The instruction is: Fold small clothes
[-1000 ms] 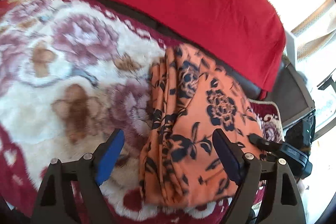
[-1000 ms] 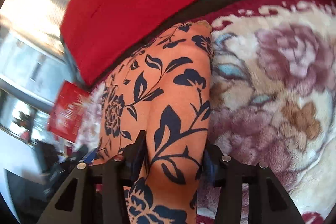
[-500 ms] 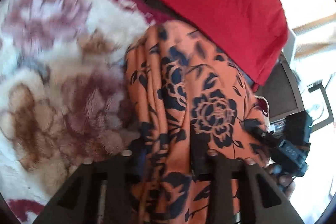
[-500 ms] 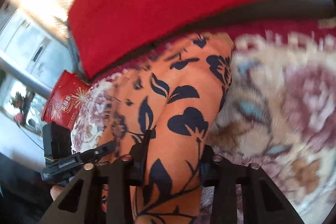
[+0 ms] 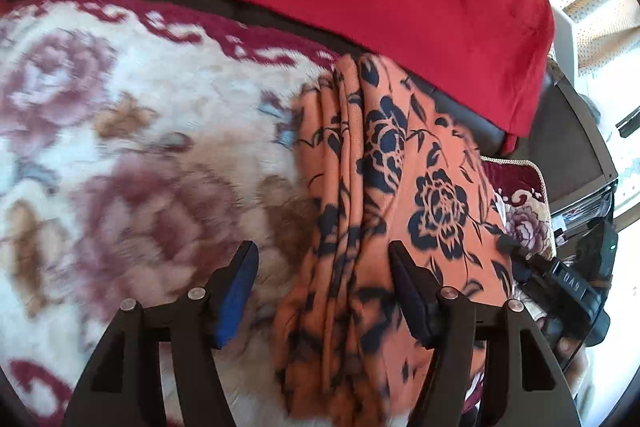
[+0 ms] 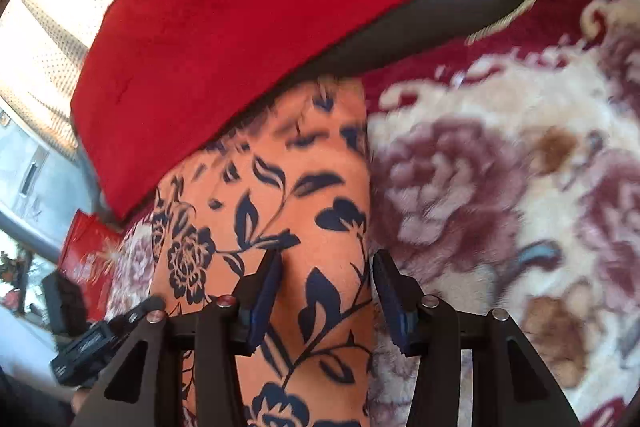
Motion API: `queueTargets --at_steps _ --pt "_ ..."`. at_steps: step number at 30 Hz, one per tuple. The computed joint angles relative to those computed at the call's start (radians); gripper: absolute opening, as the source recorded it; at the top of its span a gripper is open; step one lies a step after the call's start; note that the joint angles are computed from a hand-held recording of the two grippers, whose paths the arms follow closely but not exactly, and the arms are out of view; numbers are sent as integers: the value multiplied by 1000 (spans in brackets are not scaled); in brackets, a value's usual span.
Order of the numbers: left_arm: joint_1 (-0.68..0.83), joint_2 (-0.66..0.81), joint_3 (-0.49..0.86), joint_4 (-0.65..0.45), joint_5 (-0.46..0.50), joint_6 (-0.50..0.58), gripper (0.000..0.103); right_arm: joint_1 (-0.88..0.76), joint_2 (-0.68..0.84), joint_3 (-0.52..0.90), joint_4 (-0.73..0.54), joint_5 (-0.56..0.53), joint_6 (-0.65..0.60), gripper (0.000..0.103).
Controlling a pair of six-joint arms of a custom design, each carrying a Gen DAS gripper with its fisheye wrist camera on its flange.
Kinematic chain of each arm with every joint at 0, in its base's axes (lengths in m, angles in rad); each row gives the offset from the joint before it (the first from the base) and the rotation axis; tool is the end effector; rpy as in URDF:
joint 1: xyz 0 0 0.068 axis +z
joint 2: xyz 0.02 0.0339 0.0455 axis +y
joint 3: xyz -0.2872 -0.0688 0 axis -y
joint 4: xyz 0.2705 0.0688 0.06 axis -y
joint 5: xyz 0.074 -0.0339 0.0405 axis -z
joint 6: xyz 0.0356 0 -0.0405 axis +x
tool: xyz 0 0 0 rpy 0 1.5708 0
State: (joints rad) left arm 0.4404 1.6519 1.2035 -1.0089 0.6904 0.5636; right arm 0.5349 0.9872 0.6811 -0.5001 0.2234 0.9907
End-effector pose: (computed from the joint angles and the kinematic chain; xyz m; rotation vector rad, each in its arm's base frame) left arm 0.3032 0.1178 0.2358 0.2141 2.6049 -0.7523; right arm 0.1873 0.1018 0.2504 0.6478 2.3140 0.4723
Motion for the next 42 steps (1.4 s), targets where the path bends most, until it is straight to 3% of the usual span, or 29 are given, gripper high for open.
queueTargets --at_steps 2,4,6,9,11,17,19,24,29,33,37,40,42 --pt "62 -72 -28 -26 23 74 67 61 -4 57 -26 98 11 50" --pt "114 -108 -47 -77 47 158 67 73 -5 109 -16 107 -23 53" --pt "149 -104 -76 -98 51 215 67 84 74 181 47 14 -65 75" --pt "159 -91 -133 -78 5 254 67 78 312 345 113 -185 -122 75" --pt "156 -71 -176 -42 11 252 67 66 447 446 129 -236 -130 75" --pt "166 -58 -169 -42 21 276 68 -35 792 622 211 -480 -25 76" --pt "161 -51 -172 -20 17 267 69 -31 834 646 220 -463 -34 76" --pt "178 -84 -143 -61 26 280 68 34 638 507 229 -392 -55 76" --pt "244 -190 -155 -99 29 327 68 151 268 224 202 -265 6 76" --pt "297 -294 -171 -124 26 364 75 364 32 46 80 -5 159 77" --pt "330 -399 -192 -138 30 400 79 562 -91 -12 -54 189 311 77" --pt "311 -445 -204 -141 12 388 80 597 -113 18 -109 246 299 77" --pt "304 -469 -211 -142 3 384 80 574 -124 31 -82 244 262 79"
